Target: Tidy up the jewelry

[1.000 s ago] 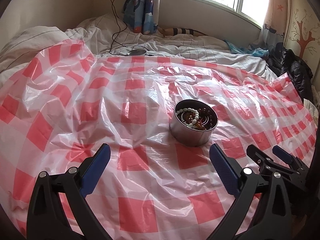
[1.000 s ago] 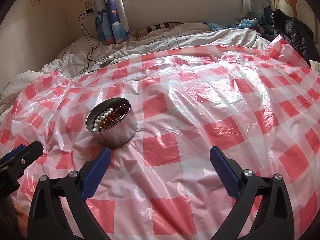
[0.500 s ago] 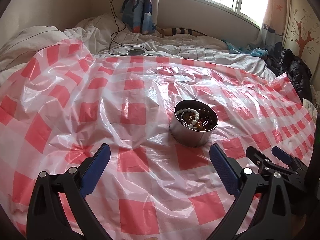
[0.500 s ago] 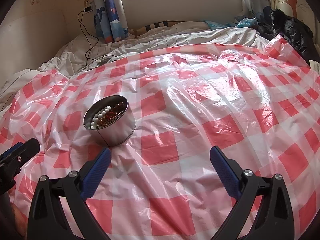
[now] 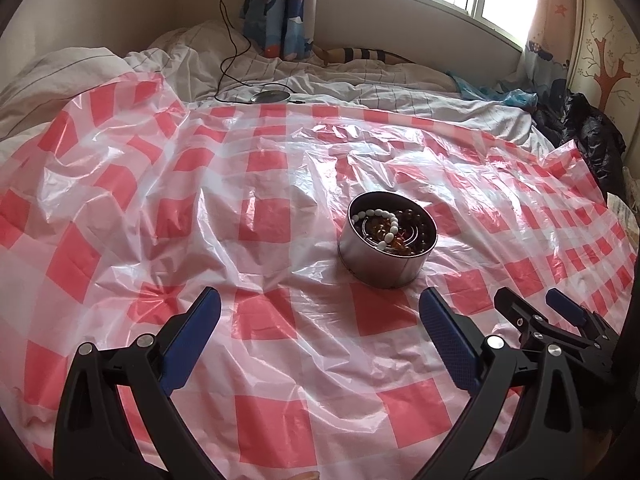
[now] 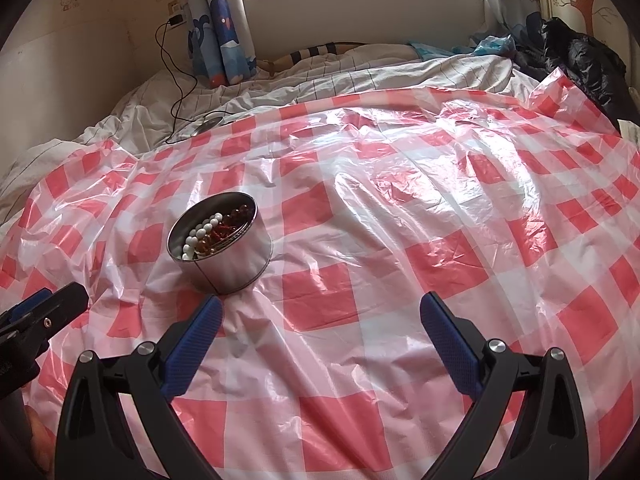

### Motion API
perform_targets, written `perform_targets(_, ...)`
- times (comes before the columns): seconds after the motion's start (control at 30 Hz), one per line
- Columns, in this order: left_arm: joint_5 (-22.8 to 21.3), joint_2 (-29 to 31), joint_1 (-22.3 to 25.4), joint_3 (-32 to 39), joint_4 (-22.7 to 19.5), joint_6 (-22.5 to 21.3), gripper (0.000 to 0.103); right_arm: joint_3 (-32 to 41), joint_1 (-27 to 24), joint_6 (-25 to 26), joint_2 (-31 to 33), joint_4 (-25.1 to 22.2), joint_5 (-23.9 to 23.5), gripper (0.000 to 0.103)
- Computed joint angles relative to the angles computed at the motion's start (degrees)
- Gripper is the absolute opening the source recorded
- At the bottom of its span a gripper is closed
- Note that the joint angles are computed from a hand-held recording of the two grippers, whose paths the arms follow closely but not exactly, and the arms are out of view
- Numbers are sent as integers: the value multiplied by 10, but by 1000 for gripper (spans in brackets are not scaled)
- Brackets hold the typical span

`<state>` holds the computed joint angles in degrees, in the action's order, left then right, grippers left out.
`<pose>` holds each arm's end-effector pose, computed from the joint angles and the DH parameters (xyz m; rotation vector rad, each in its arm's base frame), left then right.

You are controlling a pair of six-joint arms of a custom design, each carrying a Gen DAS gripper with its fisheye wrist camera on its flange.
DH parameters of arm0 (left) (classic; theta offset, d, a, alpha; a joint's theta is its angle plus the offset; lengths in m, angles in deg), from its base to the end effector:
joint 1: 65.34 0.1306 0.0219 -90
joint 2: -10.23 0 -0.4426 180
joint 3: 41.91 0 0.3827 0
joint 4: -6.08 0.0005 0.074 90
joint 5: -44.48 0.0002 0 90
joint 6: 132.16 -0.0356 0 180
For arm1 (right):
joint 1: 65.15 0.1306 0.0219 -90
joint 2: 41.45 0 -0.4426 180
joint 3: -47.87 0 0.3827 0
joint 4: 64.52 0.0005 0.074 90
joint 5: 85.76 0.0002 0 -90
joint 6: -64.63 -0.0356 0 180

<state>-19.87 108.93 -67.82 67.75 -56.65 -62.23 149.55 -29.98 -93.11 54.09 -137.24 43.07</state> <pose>0.5289 -0.0388 0.5574 0.6520 2.3062 -0.4109 0.4099 0.2609 0.5186 0.8290 2.2217 -0.1360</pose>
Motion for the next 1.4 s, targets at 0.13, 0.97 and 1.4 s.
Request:
perform_targets(0.13, 3, 1, 0, 1, -3, -2, 95, 0, 0, 0, 0, 0, 0, 95)
perform_targets(0.97, 27, 25, 9, 18, -44, 24, 95, 0, 0, 0, 2, 2, -4, 95)
perform_targets(1.4, 55, 14, 22, 1, -17, 48, 95, 1, 3, -8, 6, 7, -8, 95)
